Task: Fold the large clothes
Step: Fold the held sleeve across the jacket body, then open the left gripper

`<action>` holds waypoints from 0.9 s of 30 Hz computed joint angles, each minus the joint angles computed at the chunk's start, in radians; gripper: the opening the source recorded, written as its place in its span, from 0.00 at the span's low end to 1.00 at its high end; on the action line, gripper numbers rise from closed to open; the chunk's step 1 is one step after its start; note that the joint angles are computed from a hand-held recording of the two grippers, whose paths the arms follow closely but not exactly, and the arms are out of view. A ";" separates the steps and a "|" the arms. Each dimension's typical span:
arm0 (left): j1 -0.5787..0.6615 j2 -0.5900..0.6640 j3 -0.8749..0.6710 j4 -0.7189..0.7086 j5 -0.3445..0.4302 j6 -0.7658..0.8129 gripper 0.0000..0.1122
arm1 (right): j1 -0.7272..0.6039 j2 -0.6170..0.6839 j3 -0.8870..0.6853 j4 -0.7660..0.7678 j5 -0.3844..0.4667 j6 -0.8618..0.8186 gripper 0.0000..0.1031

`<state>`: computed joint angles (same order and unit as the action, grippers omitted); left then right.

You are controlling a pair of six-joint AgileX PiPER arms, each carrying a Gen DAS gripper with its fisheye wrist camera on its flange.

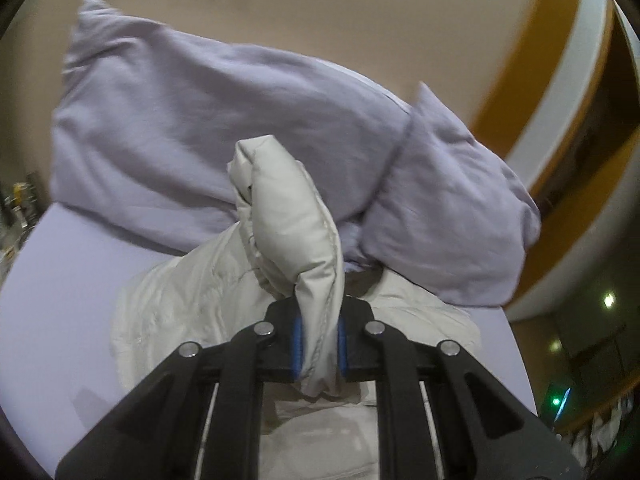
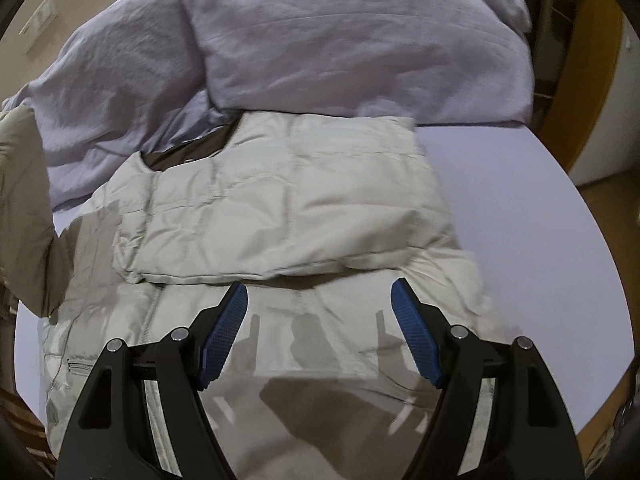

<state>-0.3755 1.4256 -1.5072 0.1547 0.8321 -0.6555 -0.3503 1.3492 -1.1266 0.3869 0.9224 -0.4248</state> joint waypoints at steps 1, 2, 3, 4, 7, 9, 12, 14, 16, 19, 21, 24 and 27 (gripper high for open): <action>-0.026 0.029 -0.021 0.005 0.001 -0.006 0.12 | -0.012 -0.001 0.004 0.005 -0.001 -0.008 0.74; -0.041 0.054 -0.036 0.000 0.002 -0.004 0.11 | -0.026 -0.002 0.006 0.006 0.000 -0.013 0.74; -0.055 0.076 -0.049 -0.005 0.002 -0.003 0.11 | -0.040 -0.002 0.007 0.004 0.000 -0.017 0.74; -0.071 0.098 -0.060 -0.006 0.001 -0.007 0.11 | -0.049 -0.001 0.008 0.001 0.000 -0.017 0.74; -0.107 0.161 -0.085 -0.013 0.000 0.000 0.11 | -0.085 -0.002 0.012 0.005 0.006 -0.030 0.74; -0.125 0.200 -0.095 -0.015 -0.001 0.010 0.11 | -0.099 -0.001 0.015 0.003 0.005 -0.033 0.74; -0.152 0.252 -0.107 -0.023 0.005 0.024 0.12 | -0.117 0.000 0.021 0.003 0.007 -0.043 0.74; -0.166 0.292 -0.126 -0.032 0.011 0.038 0.13 | -0.124 0.002 0.024 -0.002 0.006 -0.044 0.74; -0.183 0.316 -0.129 -0.038 0.027 0.052 0.16 | -0.131 0.003 0.029 -0.006 0.006 -0.047 0.74; -0.185 0.332 -0.125 -0.064 0.028 0.078 0.26 | -0.143 0.004 0.034 -0.010 0.005 -0.051 0.74; -0.177 0.327 -0.116 -0.070 0.012 0.088 0.31 | -0.154 0.005 0.033 -0.012 0.008 -0.054 0.74; -0.164 0.331 -0.121 -0.058 0.012 0.083 0.35 | -0.168 0.008 0.033 -0.014 0.008 -0.057 0.74; -0.161 0.363 -0.142 -0.034 0.022 0.069 0.35 | -0.176 0.009 0.031 -0.013 0.008 -0.060 0.74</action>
